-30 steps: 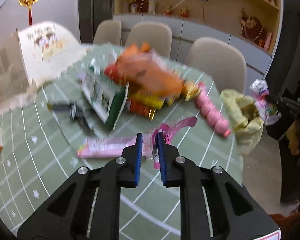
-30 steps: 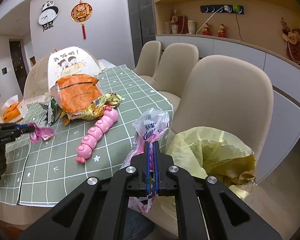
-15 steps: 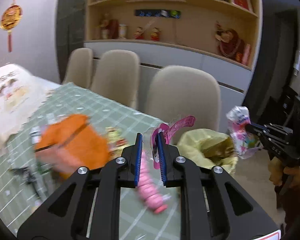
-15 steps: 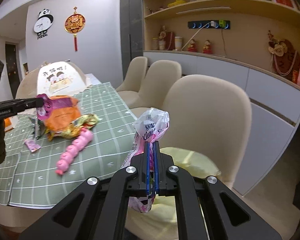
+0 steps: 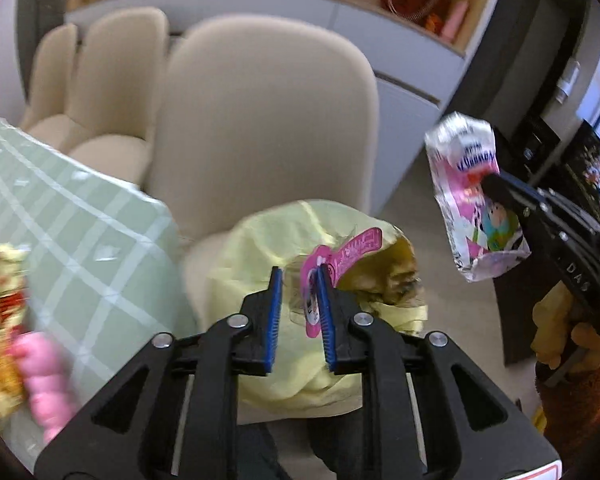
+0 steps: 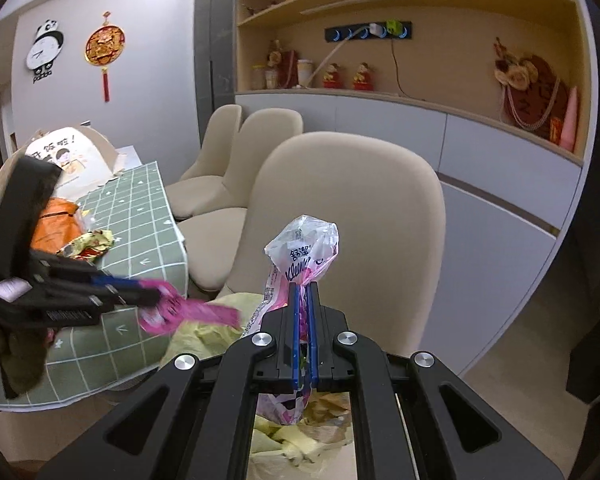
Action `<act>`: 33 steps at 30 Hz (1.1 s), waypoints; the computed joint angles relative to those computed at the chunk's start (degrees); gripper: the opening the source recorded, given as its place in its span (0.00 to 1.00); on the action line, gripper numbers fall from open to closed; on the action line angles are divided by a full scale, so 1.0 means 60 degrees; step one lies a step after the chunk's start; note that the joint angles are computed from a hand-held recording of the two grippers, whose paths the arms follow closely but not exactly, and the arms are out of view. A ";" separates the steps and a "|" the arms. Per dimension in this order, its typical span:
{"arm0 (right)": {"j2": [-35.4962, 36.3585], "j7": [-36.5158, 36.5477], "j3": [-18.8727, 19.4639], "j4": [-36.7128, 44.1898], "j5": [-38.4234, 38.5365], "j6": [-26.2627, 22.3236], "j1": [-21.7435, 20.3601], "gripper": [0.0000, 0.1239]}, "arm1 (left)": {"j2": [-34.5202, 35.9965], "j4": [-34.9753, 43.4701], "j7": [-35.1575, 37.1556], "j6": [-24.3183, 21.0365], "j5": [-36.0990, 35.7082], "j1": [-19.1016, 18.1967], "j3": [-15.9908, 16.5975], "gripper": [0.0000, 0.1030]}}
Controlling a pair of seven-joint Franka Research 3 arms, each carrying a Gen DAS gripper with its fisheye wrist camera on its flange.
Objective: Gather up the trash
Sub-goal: 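Carry both wrappers to the yellow trash bag and release them, then return the left gripper to the table and grasp the black wrapper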
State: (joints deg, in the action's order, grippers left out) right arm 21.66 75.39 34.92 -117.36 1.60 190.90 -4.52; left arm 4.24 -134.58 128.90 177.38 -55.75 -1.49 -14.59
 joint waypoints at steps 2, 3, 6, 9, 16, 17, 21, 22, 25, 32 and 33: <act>0.0263 -0.0036 0.0066 0.0187 -0.0023 -0.0123 -0.0076 0.05 | 0.0588 0.0617 0.0403 -0.0441 -0.0443 0.0196 -0.0169 0.39; 0.0412 -0.0083 0.0089 0.0308 -0.0003 -0.0221 -0.0085 0.05 | 0.0787 0.0861 0.0576 -0.0644 -0.0683 0.0354 -0.0267 0.44; 0.0909 -0.0404 0.0502 0.0614 0.0174 -0.0532 -0.0339 0.05 | 0.0965 0.1017 0.0147 -0.0624 -0.0503 0.0488 -0.0260 0.46; 0.1476 -0.0838 0.0676 0.0971 0.0397 -0.0866 -0.0283 0.05 | 0.0400 0.0173 -0.0849 0.0163 0.0637 0.0321 -0.0117 0.47; 0.2009 -0.1426 -0.0088 0.1373 0.1164 -0.1138 0.0808 0.06 | -0.1481 -0.1555 0.0983 0.0864 -0.2076 -0.0329 0.0427 0.54; 0.1961 -0.1459 -0.0338 0.1380 0.1284 -0.1172 0.1057 0.06 | -0.1682 -0.1687 0.1345 0.0891 -0.2536 -0.0540 0.0649 0.55; 0.1615 -0.1407 -0.1742 0.1342 0.1739 -0.1353 0.2402 0.31 | -0.2610 -0.2546 0.1879 0.1224 -0.3361 -0.1195 0.1324 0.56; 0.1541 -0.1444 -0.1875 0.1276 0.1868 -0.1331 0.2532 0.32 | -0.2800 -0.2760 0.1844 0.1231 -0.3318 -0.1289 0.1451 0.57; 0.1161 -0.1314 -0.2723 0.1060 0.2214 -0.1272 0.3358 0.33 | -0.3358 -0.3419 0.1516 0.1242 -0.2953 -0.1399 0.1698 0.58; 0.0130 -0.1135 -0.3236 0.0315 0.2530 -0.0849 0.4299 0.34 | -0.4911 -0.4878 0.0680 0.1488 -0.1785 -0.1056 0.2011 0.58; 0.0006 -0.1095 -0.3181 0.0234 0.2553 -0.0762 0.4383 0.35 | -0.5165 -0.5073 0.0630 0.1552 -0.1697 -0.1034 0.2125 0.58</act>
